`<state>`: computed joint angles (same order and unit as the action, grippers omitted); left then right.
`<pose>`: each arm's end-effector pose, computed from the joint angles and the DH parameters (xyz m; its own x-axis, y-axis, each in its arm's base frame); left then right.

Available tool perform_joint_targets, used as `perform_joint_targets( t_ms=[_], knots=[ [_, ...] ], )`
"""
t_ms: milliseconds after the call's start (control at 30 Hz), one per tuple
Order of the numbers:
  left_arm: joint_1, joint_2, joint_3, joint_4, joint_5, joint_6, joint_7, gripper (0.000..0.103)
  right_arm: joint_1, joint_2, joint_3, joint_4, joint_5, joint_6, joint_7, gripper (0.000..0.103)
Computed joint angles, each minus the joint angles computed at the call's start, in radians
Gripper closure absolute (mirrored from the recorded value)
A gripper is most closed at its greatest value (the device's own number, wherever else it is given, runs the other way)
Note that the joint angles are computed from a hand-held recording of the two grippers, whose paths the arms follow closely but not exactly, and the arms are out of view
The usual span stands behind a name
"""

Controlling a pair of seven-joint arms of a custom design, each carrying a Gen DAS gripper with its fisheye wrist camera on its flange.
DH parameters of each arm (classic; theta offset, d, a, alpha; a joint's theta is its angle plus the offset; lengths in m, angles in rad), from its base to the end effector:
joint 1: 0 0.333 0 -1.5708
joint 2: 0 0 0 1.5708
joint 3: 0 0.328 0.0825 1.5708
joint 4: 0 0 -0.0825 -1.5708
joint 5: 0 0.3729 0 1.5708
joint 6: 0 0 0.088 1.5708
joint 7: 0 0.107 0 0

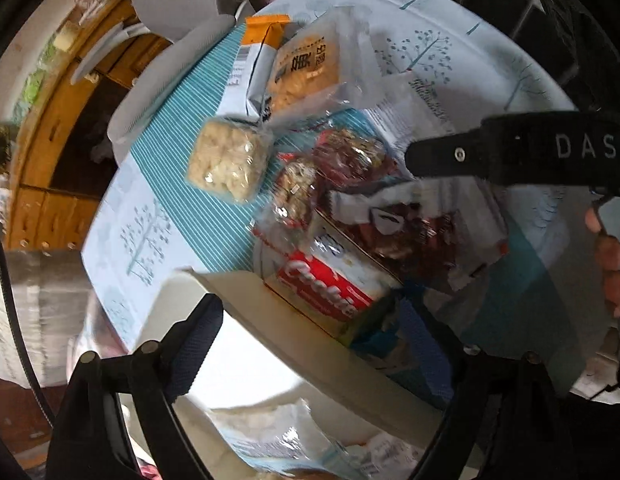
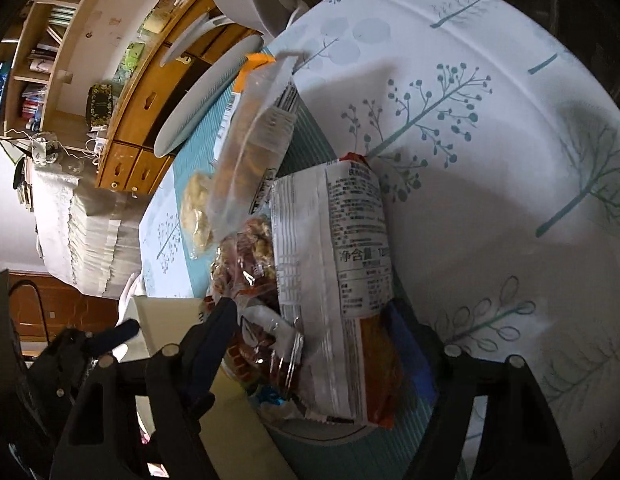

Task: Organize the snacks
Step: 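Grasp the white printed snack bag with the right tool while the left tool grasps the red Lipo Cookies pack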

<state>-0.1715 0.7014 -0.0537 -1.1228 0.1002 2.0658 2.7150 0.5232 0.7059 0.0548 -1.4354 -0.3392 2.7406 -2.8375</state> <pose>0.7520 -0.1533 0.4344 -0.9530 -0.1801 -0.2435 -0.1751 0.9836 -0.0422 0.6403 0.4202 0.3576 -0.6934 -0.4268 -0.5805 -0.4756 0.8763 -0.0762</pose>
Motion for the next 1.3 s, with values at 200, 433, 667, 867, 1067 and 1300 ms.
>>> perform_joint_targets(
  t_ms=[200,433,667,867,1067,1300],
  knots=[
    [-0.024,0.013,0.004,-0.006,0.030,0.023,0.020,0.014,-0.032,0.022,0.032,0.026,0.036,-0.022,-0.068,0.033],
    [-0.050,0.029,0.014,-0.011,0.063,0.016,0.022,0.014,-0.056,0.027,0.057,0.008,0.079,-0.008,-0.122,0.037],
    [-0.069,0.057,0.023,0.004,0.089,0.010,0.003,0.014,-0.068,0.031,0.067,0.005,0.106,-0.001,-0.178,0.037],
    [-0.074,0.068,0.034,0.000,0.103,0.023,-0.046,0.018,-0.073,0.029,0.071,-0.003,0.121,0.006,-0.200,0.041],
    [-0.064,0.084,0.026,0.027,0.089,0.003,-0.044,0.036,-0.078,0.011,0.075,-0.036,0.133,0.020,-0.206,0.046],
    [-0.057,0.111,0.023,0.069,0.076,-0.019,-0.042,0.046,-0.086,-0.005,0.091,-0.060,0.162,0.023,-0.198,0.048]
  ],
)
